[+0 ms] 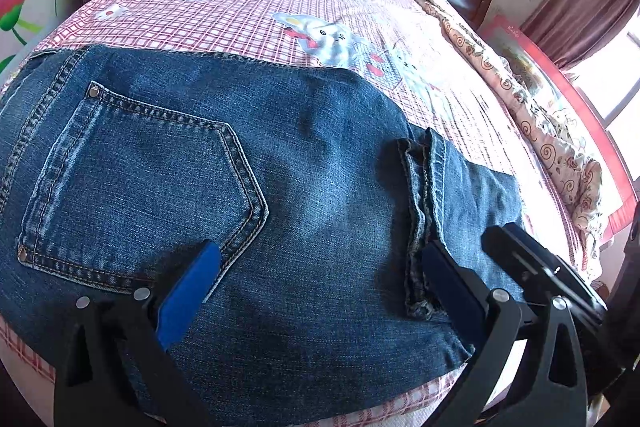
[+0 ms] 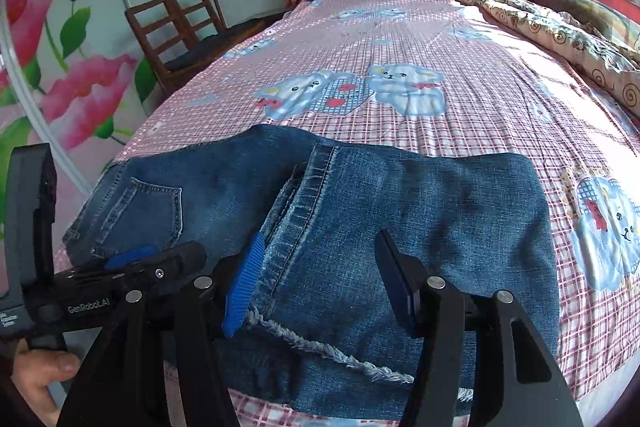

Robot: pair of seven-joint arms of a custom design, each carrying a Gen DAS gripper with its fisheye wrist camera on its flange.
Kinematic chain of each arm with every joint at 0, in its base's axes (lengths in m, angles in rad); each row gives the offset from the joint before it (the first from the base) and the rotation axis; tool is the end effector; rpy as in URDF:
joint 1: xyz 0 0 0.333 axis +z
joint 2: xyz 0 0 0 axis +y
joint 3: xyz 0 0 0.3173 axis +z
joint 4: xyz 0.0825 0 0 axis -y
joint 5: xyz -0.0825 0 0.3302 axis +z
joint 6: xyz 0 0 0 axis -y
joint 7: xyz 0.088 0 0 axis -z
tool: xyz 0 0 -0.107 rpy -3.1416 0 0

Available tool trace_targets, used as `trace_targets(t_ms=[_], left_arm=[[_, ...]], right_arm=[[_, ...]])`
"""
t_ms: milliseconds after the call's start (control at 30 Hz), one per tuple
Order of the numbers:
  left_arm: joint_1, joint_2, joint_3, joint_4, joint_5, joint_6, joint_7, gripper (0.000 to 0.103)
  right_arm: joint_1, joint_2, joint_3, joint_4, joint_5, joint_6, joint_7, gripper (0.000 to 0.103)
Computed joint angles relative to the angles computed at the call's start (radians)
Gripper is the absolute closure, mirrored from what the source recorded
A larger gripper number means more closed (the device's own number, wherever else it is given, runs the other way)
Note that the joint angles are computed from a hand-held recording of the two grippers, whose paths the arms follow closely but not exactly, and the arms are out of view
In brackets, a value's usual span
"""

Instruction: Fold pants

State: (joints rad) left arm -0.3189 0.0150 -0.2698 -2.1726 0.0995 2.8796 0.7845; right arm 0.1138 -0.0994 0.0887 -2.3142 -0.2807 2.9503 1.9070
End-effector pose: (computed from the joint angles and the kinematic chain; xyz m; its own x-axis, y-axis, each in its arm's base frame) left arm 0.4464 -0.3041 0.4992 -0.0095 -0.9187 0.3949 -0.8389 -0.2076 -0.5031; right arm 0.4856 0.1197 0.5019 0.1217 -0.9925 0.0067 -0.7293 -0.0940 -0.6777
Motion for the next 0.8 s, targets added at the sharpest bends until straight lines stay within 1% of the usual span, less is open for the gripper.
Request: trace_targets(t_ms=[33,67,100,133,167,233,333,467,567,700,800], left_arm=[[0.000,-0.002,0.000,0.001,-0.002,-0.004,-0.002,0.002],[0.000,-0.004,0.000,0.003,0.000,-0.011,-0.004,0.002],[0.000,-0.005,0.001,0.007,0.004,-0.022,-0.010,0.002],[-0.001,-0.002,0.003,0.020,0.041,-0.049,-0.043,0.002],[-0.002,-0.003,0.005,0.037,0.105,-0.090,-0.096,0.002],[-0.002,-0.005,0.007,0.061,0.177,-0.153,-0.158,0.002],[0.003,-0.015,0.009,0.083,0.208,-0.227,-0.201,0.002],[0.015,-0.038,0.014,0.089,0.239,-0.301,-0.227,0.002],[0.029,-0.074,0.020,0.061,0.243,-0.331,-0.237,0.002],[0.057,-0.142,0.039,-0.012,0.197,-0.334,-0.233,0.002],[0.087,-0.210,0.063,-0.096,0.161,-0.296,-0.238,0.002]], right_arm=[[0.009,0.018,0.000,0.014,-0.032,-0.039,0.005,0.046],[0.029,0.037,-0.013,0.012,0.001,-0.056,-0.041,0.046],[0.013,0.032,-0.004,-0.011,-0.038,-0.018,-0.022,0.046],[0.004,0.033,-0.002,-0.021,-0.096,0.006,0.016,0.045],[0.000,0.034,-0.002,-0.023,-0.128,0.012,0.040,0.045],[0.004,0.034,-0.006,-0.022,-0.133,0.009,0.059,0.045],[0.010,0.033,-0.013,-0.028,-0.130,0.018,0.053,0.045],[0.015,0.032,-0.016,-0.026,-0.112,0.010,0.038,0.045],[0.018,0.035,-0.018,-0.021,-0.101,0.005,0.025,0.045],[0.020,0.035,-0.019,-0.018,-0.095,-0.002,0.022,0.045],[0.024,0.037,-0.021,-0.011,-0.079,-0.014,0.006,0.045]])
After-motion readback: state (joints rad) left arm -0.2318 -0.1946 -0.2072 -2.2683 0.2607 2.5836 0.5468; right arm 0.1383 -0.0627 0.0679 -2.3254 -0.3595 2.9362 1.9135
